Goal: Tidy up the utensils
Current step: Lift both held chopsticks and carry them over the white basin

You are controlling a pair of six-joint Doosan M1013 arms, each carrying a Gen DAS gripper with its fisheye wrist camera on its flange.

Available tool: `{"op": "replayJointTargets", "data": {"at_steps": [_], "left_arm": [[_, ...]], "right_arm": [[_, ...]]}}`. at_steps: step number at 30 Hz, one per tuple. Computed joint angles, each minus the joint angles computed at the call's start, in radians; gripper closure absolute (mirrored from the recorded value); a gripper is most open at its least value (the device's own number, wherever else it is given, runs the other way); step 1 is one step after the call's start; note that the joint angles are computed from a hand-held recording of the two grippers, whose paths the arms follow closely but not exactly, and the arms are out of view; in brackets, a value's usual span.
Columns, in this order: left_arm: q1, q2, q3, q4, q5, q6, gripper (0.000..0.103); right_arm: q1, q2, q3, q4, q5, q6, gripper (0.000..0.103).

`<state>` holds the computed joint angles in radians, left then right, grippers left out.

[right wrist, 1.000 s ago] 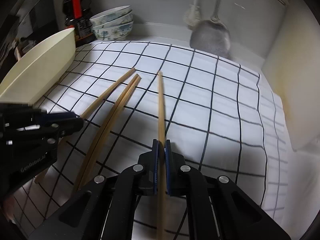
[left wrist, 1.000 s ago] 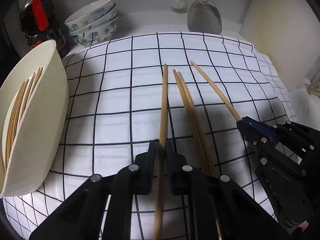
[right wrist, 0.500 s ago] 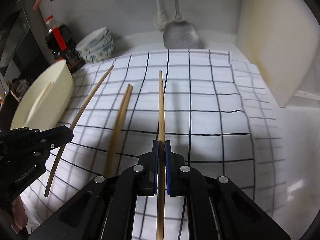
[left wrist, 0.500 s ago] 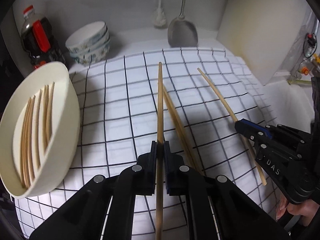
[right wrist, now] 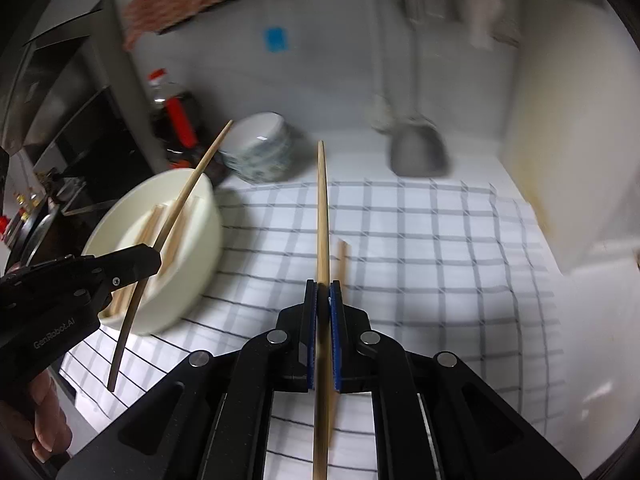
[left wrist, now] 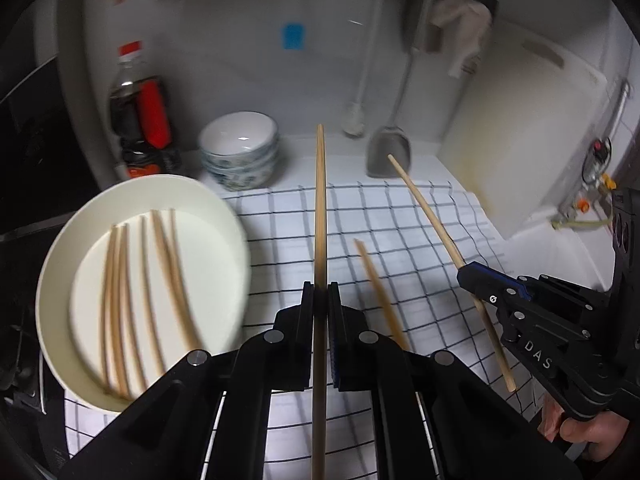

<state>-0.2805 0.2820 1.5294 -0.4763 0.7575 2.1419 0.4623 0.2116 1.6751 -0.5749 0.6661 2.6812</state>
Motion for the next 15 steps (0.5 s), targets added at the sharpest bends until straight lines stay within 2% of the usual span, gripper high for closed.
{"op": "replayJointTargets", "data": {"at_steps": [8, 12, 15], "left_arm": [[0.109, 0.044, -0.062, 0.072, 0.005, -0.132, 0.095], [0.144, 0.080, -0.099, 0.111, 0.022, -0.189, 0.095], [0.161, 0.109, -0.125, 0.144, 0.036, -0.231, 0.095]], "right_arm": [[0.026, 0.120, -0.185, 0.133, -0.029, -0.201, 0.097], [0.031, 0.200, -0.292, 0.264, -0.032, -0.345, 0.097], [0.031, 0.265, -0.379, 0.359, 0.002, -0.446, 0.097]]}}
